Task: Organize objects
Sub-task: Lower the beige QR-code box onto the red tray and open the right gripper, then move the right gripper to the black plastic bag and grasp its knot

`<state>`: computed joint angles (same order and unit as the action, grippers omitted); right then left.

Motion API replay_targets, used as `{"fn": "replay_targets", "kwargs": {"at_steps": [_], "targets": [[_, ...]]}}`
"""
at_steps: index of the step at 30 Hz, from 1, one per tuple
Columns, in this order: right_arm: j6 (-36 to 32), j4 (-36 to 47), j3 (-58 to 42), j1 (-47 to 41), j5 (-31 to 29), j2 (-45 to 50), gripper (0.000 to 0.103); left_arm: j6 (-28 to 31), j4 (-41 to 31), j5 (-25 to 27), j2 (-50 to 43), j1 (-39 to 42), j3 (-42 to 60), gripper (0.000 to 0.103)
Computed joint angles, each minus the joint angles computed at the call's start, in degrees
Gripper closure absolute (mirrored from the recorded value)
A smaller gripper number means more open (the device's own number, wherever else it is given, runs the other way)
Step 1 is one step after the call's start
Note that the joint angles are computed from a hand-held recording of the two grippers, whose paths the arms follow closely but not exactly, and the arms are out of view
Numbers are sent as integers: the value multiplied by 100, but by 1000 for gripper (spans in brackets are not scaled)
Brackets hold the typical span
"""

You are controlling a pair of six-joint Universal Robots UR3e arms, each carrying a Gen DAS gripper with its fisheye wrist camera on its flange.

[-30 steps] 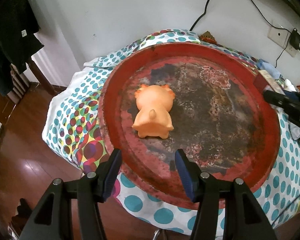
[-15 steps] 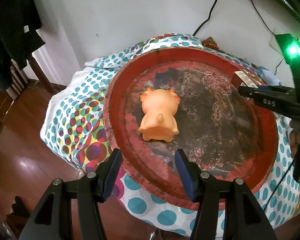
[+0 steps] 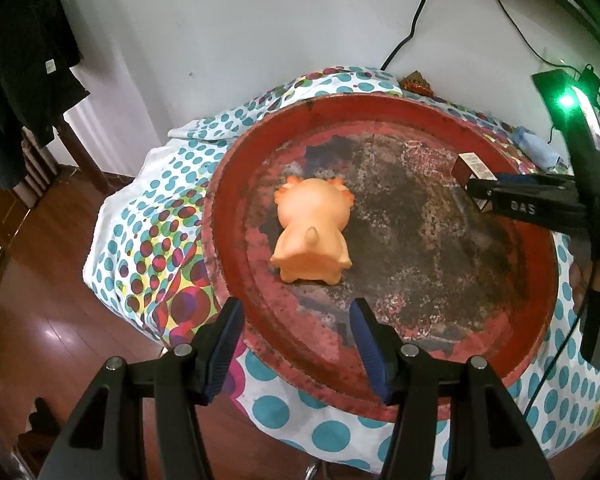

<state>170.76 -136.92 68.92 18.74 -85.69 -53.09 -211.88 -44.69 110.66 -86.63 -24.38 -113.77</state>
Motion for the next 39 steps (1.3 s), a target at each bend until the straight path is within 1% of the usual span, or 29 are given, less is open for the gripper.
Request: {"fn": "replay_targets", "kwargs": {"at_steps": [2, 4, 7, 8, 11, 13, 17, 19, 22, 25, 28, 31, 34, 39], "targets": [[-35, -199, 428, -47, 72, -336, 56, 1, -12, -15, -38, -33, 46, 46], [-4, -447, 1032, -180, 285, -818, 47, -20, -45, 7, -92, -80, 102, 46], [-19, -794, 2064, -461, 605, -1679, 40, -75, -74, 98, -206, -225, 235, 46], [-60, -866, 2337, -555, 662, -1923, 39, -103, -86, 136, -257, -284, 298, 46], [-349, -940, 3434, -1083, 966, -3004, 36, -123, -69, 153, -444, -460, 476, 46], [-570, -961, 4057, -1468, 1028, -3665, 30, -157, -177, 229, -636, -625, 695, 46], [-1180, -685, 5125, -2639, 1342, -5040, 29, -186, -366, 398, -1032, -1023, 1235, 46], [-1575, -221, 5484, -3452, 1668, -5696, 29, -122, -309, 327, -1180, -1177, 1423, 46], [-2088, 374, 5776, -4464, 1924, -6194, 29, -88, -188, 241, -1451, -1415, 1727, 46], [-2447, 536, 6067, -5200, 2019, -6352, 29, -30, -143, 103, -1735, -1620, 2035, 46], [-2577, 544, 6211, -5679, 2195, -6206, 29, 46, -225, 110, -2129, -1880, 2457, 46], [-2523, 166, 6377, -5814, 2309, -5972, 29, 160, -423, 183, -2542, -2143, 2948, 46], [-2400, -382, 6485, -5729, 2330, -5608, 29, 308, -486, 316, -2827, -2370, 3275, 46], [-1957, -938, 6353, -5461, 2350, -4876, 29, 454, -384, 205, -3122, -2463, 3470, 46]]}}
